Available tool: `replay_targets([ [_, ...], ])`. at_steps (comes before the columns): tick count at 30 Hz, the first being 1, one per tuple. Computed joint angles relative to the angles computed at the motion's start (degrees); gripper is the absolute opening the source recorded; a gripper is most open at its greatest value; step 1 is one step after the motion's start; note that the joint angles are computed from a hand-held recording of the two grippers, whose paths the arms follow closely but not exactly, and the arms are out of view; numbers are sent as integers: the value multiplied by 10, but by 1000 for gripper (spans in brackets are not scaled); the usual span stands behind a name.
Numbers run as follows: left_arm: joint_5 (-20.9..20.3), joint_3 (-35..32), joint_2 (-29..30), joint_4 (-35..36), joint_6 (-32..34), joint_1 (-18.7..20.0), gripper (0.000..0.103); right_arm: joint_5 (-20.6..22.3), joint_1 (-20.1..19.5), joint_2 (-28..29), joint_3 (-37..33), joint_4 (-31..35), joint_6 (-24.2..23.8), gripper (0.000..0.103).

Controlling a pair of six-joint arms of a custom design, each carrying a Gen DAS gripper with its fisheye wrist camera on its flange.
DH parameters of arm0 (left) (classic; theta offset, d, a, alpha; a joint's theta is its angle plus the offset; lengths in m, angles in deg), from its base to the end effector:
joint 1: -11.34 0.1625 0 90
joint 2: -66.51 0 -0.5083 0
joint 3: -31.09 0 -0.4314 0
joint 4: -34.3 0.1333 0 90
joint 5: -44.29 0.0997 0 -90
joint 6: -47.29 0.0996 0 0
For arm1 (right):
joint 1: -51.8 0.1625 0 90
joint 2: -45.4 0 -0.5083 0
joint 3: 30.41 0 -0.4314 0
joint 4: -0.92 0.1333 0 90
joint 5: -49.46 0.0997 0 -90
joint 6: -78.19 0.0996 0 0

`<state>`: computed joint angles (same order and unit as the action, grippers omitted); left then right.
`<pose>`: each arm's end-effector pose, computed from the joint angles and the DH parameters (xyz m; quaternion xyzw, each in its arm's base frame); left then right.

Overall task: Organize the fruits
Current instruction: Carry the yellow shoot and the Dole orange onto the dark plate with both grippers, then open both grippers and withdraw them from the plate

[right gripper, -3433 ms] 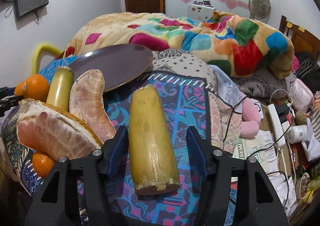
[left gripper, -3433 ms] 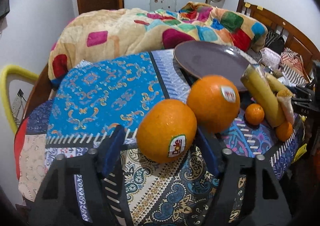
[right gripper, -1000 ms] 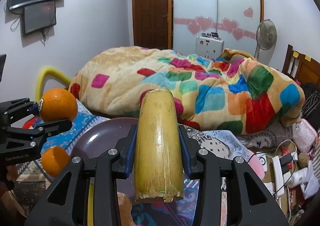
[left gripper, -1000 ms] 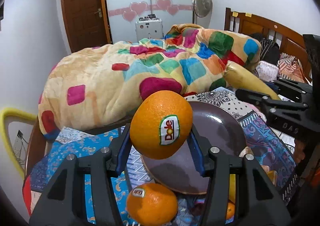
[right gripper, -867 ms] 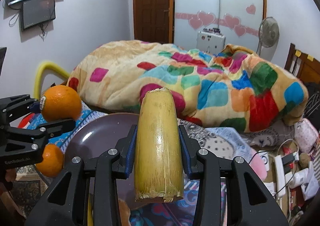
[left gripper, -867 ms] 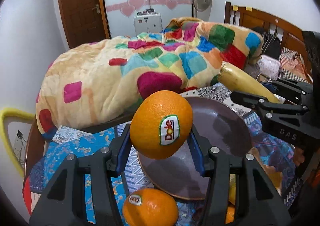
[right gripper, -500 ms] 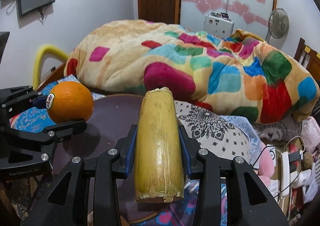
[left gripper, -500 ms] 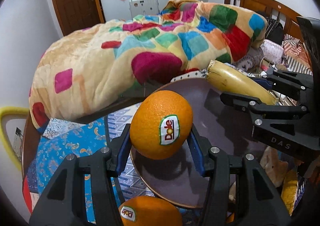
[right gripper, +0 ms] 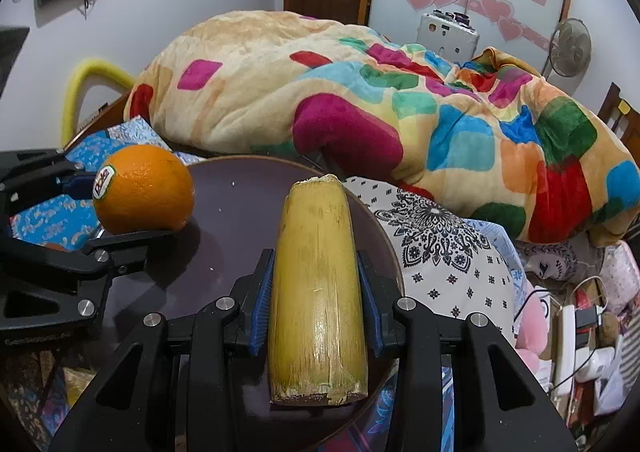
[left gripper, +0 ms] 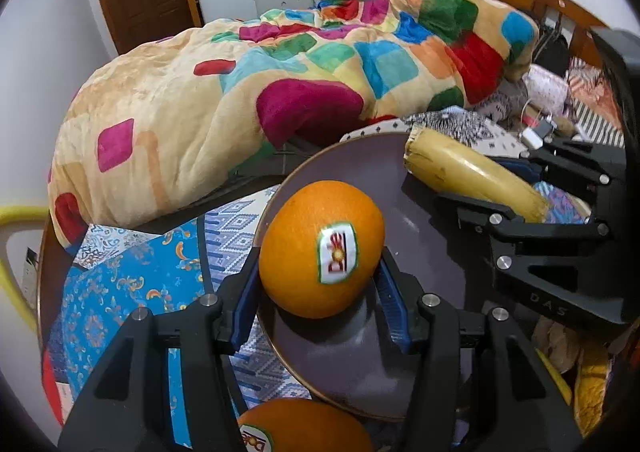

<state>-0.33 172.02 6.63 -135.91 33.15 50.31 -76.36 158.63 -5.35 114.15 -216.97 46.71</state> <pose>-0.1988 -0.4234 0.1046 0.2946 0.8743 -0.2020 0.3287 0.1936 -0.3810 0.1147 0.2901 -0.8670 0.2391 0.3272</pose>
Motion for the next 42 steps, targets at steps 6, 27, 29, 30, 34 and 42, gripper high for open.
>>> replay_targets([
  [6, 6, 4, -5, -13, -1, -8, 58, 2, -7, -8, -2, 29, 21, 36],
  [27, 49, 78, -125, 53, -101, -107, 68, -32, 71, -44, 47, -74, 17, 56],
  [29, 49, 86, -145, 77, -124, -123, 68, -38, 85, -50, 56, -80, 24, 59],
  [30, 51, 92, -158, 93, -140, -135, 68, -42, 94, -53, 62, -87, 29, 61],
  [34, 56, 111, -206, 161, -196, -179, 69, -64, 127, -53, 79, -109, 39, 62],
  [42, 56, 146, -310, 312, -319, -268, 83, -94, 171, -33, 112, -152, 62, 71],
])
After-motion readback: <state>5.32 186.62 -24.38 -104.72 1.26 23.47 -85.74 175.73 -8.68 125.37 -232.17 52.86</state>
